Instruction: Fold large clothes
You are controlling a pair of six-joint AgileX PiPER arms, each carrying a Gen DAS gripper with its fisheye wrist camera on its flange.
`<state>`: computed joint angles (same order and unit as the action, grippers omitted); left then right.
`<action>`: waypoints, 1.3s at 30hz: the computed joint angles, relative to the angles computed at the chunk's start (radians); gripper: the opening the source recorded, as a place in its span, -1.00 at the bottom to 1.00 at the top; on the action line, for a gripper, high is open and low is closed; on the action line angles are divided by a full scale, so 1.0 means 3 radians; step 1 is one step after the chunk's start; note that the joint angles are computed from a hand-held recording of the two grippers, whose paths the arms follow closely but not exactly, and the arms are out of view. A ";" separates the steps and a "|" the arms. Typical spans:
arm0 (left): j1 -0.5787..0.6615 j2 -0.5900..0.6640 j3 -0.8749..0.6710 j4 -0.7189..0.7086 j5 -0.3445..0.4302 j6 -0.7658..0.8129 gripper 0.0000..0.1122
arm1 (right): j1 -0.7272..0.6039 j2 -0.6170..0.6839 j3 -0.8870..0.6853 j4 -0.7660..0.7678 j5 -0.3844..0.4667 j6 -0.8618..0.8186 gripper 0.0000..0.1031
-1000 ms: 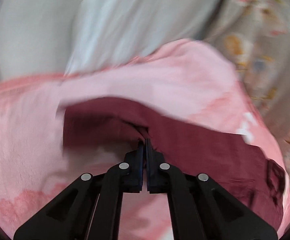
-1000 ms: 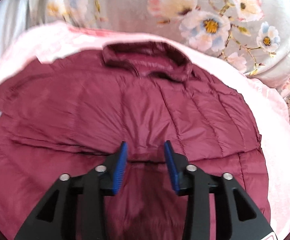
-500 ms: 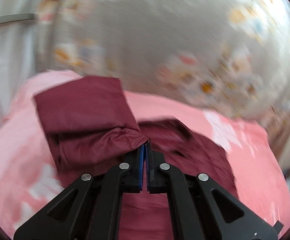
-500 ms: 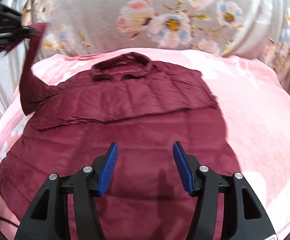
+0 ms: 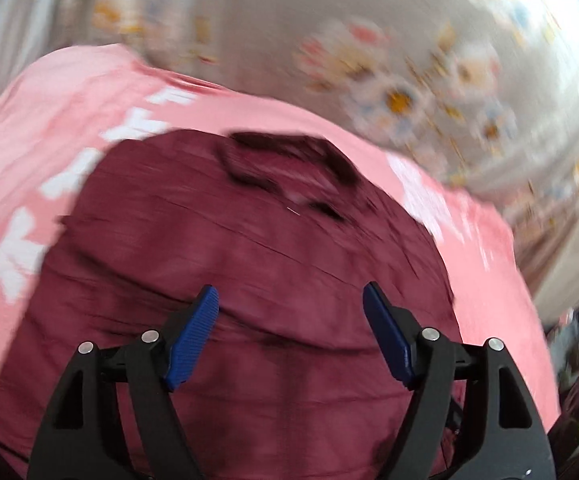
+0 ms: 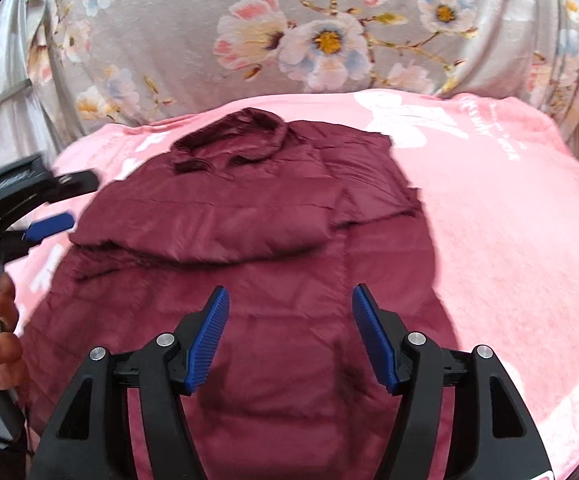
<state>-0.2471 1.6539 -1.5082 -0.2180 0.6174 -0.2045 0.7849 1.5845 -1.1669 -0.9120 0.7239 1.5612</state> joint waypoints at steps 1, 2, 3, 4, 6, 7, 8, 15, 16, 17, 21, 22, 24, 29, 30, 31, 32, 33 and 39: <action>0.0146 0.0011 -0.0037 -0.0115 0.0058 0.0069 0.29 | -0.0066 0.0056 -0.0090 0.0082 -0.0095 -0.0119 0.21; 0.0330 0.0064 -0.0111 -0.0221 0.0140 0.0116 0.29 | -0.0120 0.0136 -0.0211 0.0171 -0.0125 -0.0258 0.21; 0.0491 0.0155 -0.0225 -0.0236 0.0229 0.0064 0.28 | -0.0153 0.0192 -0.0297 0.0228 -0.0119 -0.0350 0.21; 0.0654 0.0228 -0.0306 -0.0300 0.0316 0.0053 0.28 | -0.0217 0.0286 -0.0428 0.0298 -0.0108 -0.0453 0.21; 0.0915 0.0376 -0.0425 -0.0532 0.0452 0.0129 0.28 | -0.0337 0.0343 -0.0506 0.0407 -0.0168 -0.0528 0.21; 0.1070 0.0492 -0.0514 -0.0686 0.0542 0.0165 0.27 | -0.0459 0.0372 -0.0532 0.0531 -0.0260 -0.0577 0.21; 0.1188 0.0594 -0.0593 -0.0805 0.0612 0.0182 0.27 | -0.0551 0.0391 -0.0540 0.0637 -0.0326 -0.0628 0.21; 0.1383 0.1232 -0.1253 -0.0952 0.1004 0.0083 0.09 | -0.0987 0.0685 -0.0773 0.1426 -0.0575 -0.1181 0.03; 0.1381 0.1290 -0.1305 -0.0969 0.1042 0.0079 0.00 | -0.0997 0.0748 -0.0864 0.1517 -0.0547 -0.1288 -0.26; 0.1364 0.1362 -0.1397 -0.0934 0.1100 0.0045 -0.06 | -0.0990 0.0801 -0.0966 0.1586 -0.0486 -0.1408 -0.56; 0.1246 0.1453 -0.1559 -0.0551 0.1130 -0.0236 -0.84 | -0.0809 0.0788 -0.1282 0.1093 -0.0302 -0.1380 -0.93; 0.1227 0.1419 -0.1529 -0.0475 0.1083 -0.0273 -0.93 | -0.0743 0.0709 -0.1299 0.0813 -0.0277 -0.1212 -0.93; 0.1208 0.1290 -0.1362 -0.0406 0.0926 -0.0266 -0.95 | -0.0652 0.0553 -0.1252 0.0344 -0.0271 -0.0886 -0.94; 0.0977 0.1037 -0.0951 0.0194 0.0556 -0.0486 -0.97 | -0.0619 0.0970 -0.1549 0.0434 0.0195 -0.1318 -0.94; 0.0930 0.1051 -0.0895 0.0333 0.0516 -0.0569 -0.97 | -0.0684 0.1031 -0.1538 0.0641 0.0149 -0.1435 -0.94; 0.0918 0.1065 -0.0860 0.0363 0.0487 -0.0580 -0.97 | -0.0788 0.1080 -0.1460 0.0944 0.0025 -0.1566 -0.94; 0.0912 0.1078 -0.0791 0.0371 0.0428 -0.0563 -0.97 | -0.0877 0.1095 -0.1355 0.1166 -0.0132 -0.1632 -0.94; 0.0907 0.1076 -0.0727 0.0381 0.0371 -0.0548 -0.97 | -0.0928 0.1097 -0.1292 0.1268 -0.0231 -0.1660 -0.94; 0.0645 0.0999 -0.0465 0.1254 0.0095 -0.1047 -0.97 | -0.0970 0.1165 -0.1181 0.1309 -0.0439 -0.1587 -0.94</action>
